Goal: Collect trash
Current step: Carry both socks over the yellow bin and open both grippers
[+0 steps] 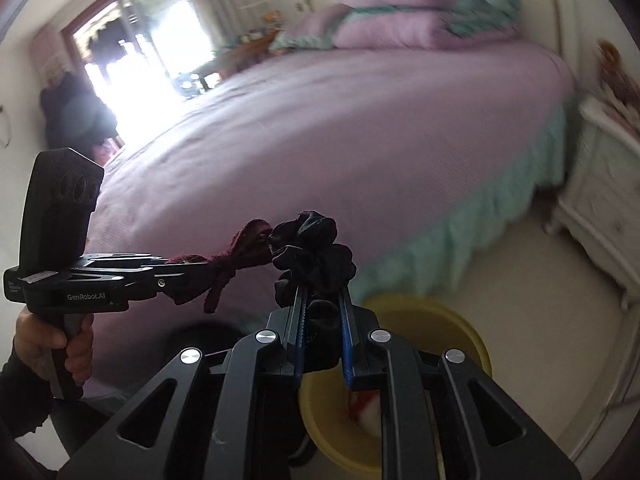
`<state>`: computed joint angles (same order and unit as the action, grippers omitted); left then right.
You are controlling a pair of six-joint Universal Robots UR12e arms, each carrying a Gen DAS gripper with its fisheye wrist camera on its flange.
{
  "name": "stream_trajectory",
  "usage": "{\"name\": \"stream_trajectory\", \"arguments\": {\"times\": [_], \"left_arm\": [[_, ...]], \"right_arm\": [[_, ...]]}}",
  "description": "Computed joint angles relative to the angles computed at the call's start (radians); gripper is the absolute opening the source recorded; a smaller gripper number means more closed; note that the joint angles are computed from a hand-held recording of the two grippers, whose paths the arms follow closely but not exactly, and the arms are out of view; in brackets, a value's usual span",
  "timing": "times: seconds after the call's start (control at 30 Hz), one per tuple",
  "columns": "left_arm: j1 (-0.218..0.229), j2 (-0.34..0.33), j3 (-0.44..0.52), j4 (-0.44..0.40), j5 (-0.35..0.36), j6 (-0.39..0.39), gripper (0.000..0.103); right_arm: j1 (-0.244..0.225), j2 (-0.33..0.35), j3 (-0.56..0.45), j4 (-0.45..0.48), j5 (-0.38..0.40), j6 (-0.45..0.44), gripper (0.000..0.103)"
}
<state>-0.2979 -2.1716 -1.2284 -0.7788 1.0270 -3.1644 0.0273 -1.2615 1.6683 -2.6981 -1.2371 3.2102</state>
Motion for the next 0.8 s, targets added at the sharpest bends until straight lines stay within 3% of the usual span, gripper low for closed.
{"name": "stream_trajectory", "arguments": {"times": [0.23, 0.3, 0.33, 0.4, 0.63, 0.8], "left_arm": [[-0.055, -0.076, 0.077, -0.123, -0.001, 0.050, 0.021], [-0.067, -0.097, 0.101, -0.151, 0.000, 0.076, 0.063], [-0.074, -0.101, 0.102, -0.129, 0.028, 0.070, 0.092], [-0.089, -0.108, 0.106, -0.078, 0.082, 0.077, 0.094], [-0.106, -0.103, 0.122, -0.113, 0.226, 0.192, 0.094], [-0.103, -0.093, 0.104, -0.102, 0.244, 0.208, 0.094]], "right_arm": [[-0.043, -0.030, 0.088, 0.030, -0.025, 0.053, 0.014], [-0.054, -0.036, 0.104, 0.036, -0.025, 0.064, 0.014], [-0.057, -0.039, 0.114, 0.035, -0.028, 0.075, 0.014], [-0.062, -0.040, 0.124, 0.043, -0.033, 0.082, 0.015], [-0.061, -0.019, 0.123, 0.091, -0.050, 0.075, 0.015], [-0.052, -0.004, 0.108, 0.119, -0.070, 0.068, 0.018]]}}
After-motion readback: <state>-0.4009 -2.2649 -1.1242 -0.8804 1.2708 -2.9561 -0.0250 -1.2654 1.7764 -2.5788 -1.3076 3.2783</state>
